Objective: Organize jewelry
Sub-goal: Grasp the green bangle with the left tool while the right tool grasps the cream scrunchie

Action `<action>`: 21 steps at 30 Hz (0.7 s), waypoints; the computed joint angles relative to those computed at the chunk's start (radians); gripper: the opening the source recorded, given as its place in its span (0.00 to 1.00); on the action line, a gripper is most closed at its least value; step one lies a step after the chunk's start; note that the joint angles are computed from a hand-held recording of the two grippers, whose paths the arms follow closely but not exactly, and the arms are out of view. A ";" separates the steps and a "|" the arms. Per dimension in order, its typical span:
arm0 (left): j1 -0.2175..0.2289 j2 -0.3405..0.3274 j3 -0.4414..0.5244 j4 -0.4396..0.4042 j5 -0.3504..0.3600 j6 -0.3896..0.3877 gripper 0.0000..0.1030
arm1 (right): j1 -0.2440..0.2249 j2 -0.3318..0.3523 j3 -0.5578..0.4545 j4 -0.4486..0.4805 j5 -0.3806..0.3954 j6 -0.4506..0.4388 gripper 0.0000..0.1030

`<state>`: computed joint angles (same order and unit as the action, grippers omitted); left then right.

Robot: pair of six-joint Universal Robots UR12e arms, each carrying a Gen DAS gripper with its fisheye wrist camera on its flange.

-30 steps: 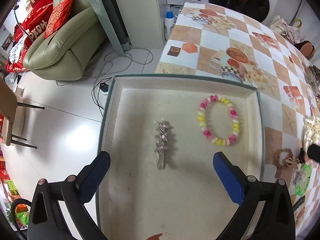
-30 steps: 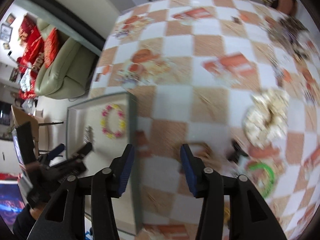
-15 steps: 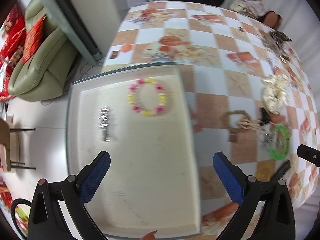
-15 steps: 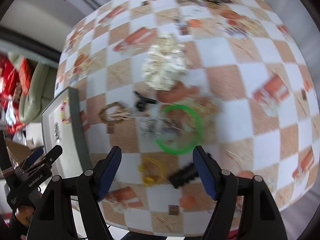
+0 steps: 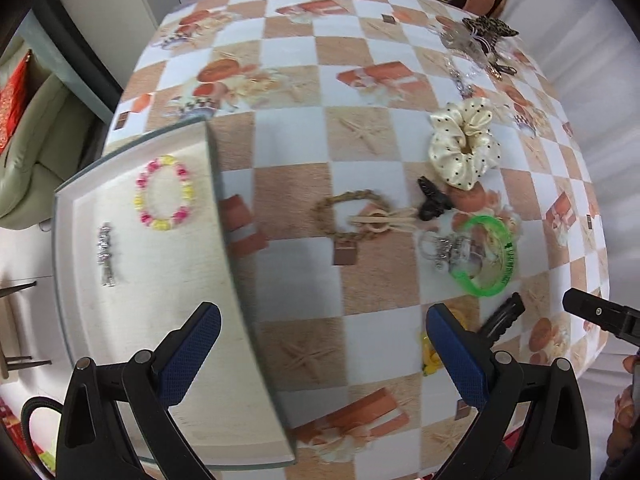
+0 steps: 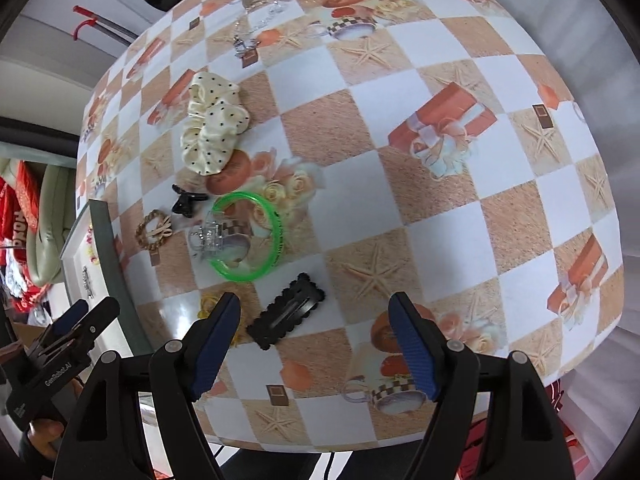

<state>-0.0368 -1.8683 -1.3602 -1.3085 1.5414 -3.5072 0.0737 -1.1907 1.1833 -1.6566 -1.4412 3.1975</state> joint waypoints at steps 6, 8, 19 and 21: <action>-0.001 -0.039 0.043 -0.007 0.001 -0.023 1.00 | 0.000 0.041 -0.057 0.006 0.005 -0.026 0.77; 0.000 -0.051 0.057 -0.006 0.000 -0.022 1.00 | 0.003 0.061 -0.085 0.007 0.007 -0.040 0.77; -0.025 -0.084 0.082 -0.016 -0.072 -0.023 1.00 | 0.016 0.183 -0.260 0.067 0.039 -0.119 0.77; -0.031 -0.087 0.082 -0.019 -0.091 -0.040 1.00 | 0.018 0.209 -0.296 0.087 0.054 -0.129 0.77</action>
